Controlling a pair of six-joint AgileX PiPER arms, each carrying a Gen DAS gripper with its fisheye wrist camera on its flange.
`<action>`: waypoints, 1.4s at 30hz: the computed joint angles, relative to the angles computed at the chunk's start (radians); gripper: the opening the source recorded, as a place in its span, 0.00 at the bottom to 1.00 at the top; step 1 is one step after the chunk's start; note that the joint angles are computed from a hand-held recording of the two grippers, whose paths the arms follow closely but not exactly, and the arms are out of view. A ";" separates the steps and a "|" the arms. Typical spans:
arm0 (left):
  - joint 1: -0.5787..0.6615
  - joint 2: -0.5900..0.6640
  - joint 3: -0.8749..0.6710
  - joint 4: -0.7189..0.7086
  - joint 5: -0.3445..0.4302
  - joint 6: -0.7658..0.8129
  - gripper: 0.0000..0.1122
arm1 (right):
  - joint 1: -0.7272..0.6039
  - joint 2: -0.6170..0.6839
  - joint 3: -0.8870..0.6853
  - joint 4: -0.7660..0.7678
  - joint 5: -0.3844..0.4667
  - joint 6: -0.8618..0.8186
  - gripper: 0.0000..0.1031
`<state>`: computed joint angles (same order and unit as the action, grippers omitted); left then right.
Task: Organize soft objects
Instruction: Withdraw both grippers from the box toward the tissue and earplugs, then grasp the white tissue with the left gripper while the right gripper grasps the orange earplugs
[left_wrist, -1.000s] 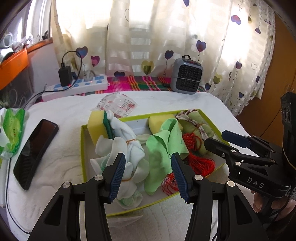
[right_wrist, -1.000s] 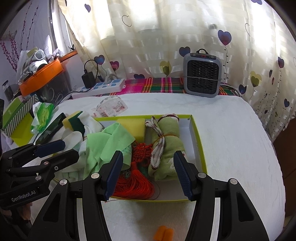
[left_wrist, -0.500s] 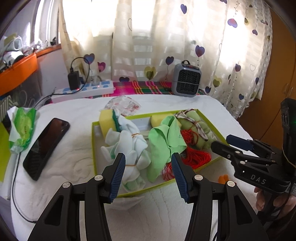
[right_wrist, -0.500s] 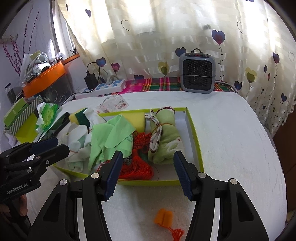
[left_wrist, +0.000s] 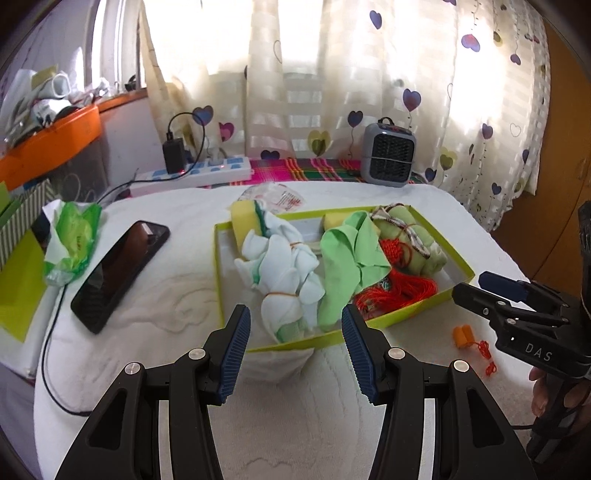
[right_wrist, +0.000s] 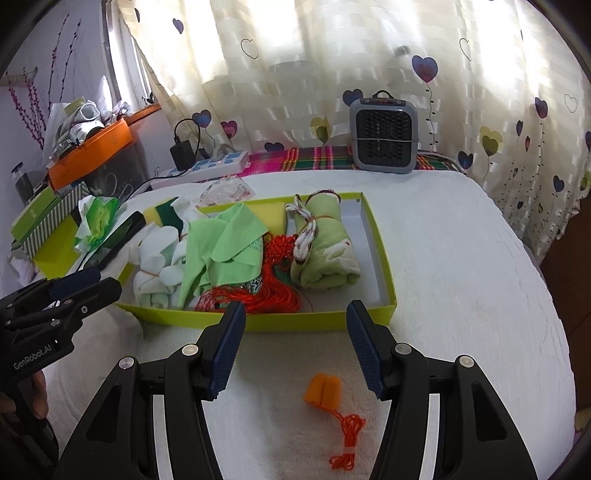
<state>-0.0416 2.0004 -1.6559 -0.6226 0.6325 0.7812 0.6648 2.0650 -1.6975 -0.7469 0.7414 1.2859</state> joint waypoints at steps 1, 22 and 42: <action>0.006 -0.004 0.009 -0.011 0.001 0.010 0.45 | 0.001 -0.003 0.007 -0.002 -0.001 0.006 0.56; 0.144 0.040 0.047 -0.097 0.074 0.061 0.45 | 0.035 -0.130 0.290 -0.080 -0.066 0.210 0.63; 0.149 0.082 0.016 -0.121 0.160 0.084 0.45 | 0.032 -0.046 0.202 0.046 -0.017 0.045 0.63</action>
